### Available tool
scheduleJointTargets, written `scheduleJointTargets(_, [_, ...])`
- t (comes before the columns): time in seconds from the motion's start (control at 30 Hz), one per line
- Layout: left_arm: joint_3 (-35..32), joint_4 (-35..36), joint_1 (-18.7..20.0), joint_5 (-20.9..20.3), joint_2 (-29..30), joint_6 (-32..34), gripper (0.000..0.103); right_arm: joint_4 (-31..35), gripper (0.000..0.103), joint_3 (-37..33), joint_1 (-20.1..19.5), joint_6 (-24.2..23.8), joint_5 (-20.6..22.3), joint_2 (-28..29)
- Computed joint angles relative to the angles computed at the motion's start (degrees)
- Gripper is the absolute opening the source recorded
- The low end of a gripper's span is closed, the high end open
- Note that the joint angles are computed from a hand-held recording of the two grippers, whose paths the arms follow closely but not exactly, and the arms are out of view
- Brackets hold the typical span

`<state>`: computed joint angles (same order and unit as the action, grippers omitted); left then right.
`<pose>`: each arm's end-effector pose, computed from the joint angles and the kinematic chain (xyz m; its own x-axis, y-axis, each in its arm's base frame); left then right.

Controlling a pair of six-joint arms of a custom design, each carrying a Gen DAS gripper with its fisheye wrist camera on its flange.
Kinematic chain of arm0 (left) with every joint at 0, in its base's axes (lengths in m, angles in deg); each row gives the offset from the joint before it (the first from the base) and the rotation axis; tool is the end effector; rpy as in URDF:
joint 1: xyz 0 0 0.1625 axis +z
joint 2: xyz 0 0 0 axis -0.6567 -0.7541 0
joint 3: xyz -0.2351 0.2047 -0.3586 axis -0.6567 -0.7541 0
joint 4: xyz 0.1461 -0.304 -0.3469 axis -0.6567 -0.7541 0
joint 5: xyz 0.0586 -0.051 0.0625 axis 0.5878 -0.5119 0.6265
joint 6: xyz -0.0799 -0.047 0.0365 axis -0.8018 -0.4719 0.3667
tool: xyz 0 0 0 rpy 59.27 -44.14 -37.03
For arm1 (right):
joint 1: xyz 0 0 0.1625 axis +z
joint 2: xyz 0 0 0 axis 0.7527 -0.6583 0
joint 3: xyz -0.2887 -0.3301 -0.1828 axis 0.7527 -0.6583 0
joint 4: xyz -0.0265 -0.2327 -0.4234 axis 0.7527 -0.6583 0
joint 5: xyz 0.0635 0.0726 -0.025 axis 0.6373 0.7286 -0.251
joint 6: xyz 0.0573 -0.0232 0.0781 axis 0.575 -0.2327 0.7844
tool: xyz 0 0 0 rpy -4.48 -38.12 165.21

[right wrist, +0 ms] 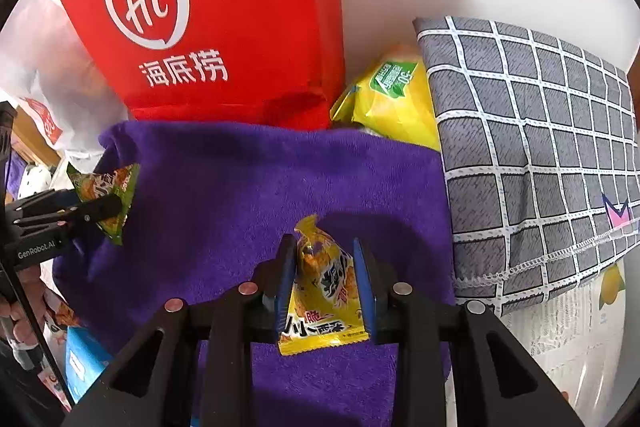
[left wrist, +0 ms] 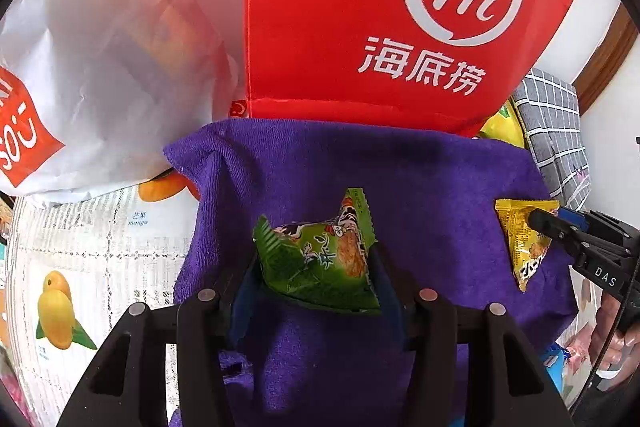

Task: Organize snacks
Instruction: 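Lower both packs onto the purple towel and open both grippers, then grasp pink wrapped candy with right gripper while left gripper reaches toward pink stick snack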

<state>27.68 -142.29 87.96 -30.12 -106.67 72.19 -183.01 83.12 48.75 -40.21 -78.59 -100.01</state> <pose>-0.3006 -0.5934 0.1133 -0.7611 0.4045 -0.5070 0.5397 0.8286 -0.1491 0.1356 -0.5214 0.2729 -0.7454 0.1274 0.6543 -0.2509 0.8558 -0.4525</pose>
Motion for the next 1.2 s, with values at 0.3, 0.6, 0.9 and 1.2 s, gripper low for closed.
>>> scheduleJointTargets(0.3, [0.1,1.2,0.0,-1.6,-1.1,-1.6,0.065,-2.7,0.065,0.3,2.5,-1.0,-1.8,-1.5])
scheduleJointTargets(0.6, [3.7,4.9,-3.0,1.8,-6.2,-6.1,0.071,-7.1,0.084,0.3,5.7,-1.4,-4.0,-1.9])
scheduleJointTargets(0.9, [10.5,6.4,-6.6,1.2,-15.7,-10.3,0.072,-15.4,0.084,0.9,11.1,-10.3,-11.0,1.3])
scheduleJointTargets(1.2, [19.9,2.0,-12.1,3.5,-25.3,-12.3,0.071,-20.6,0.084,7.8,16.1,-10.8,-14.4,-2.0])
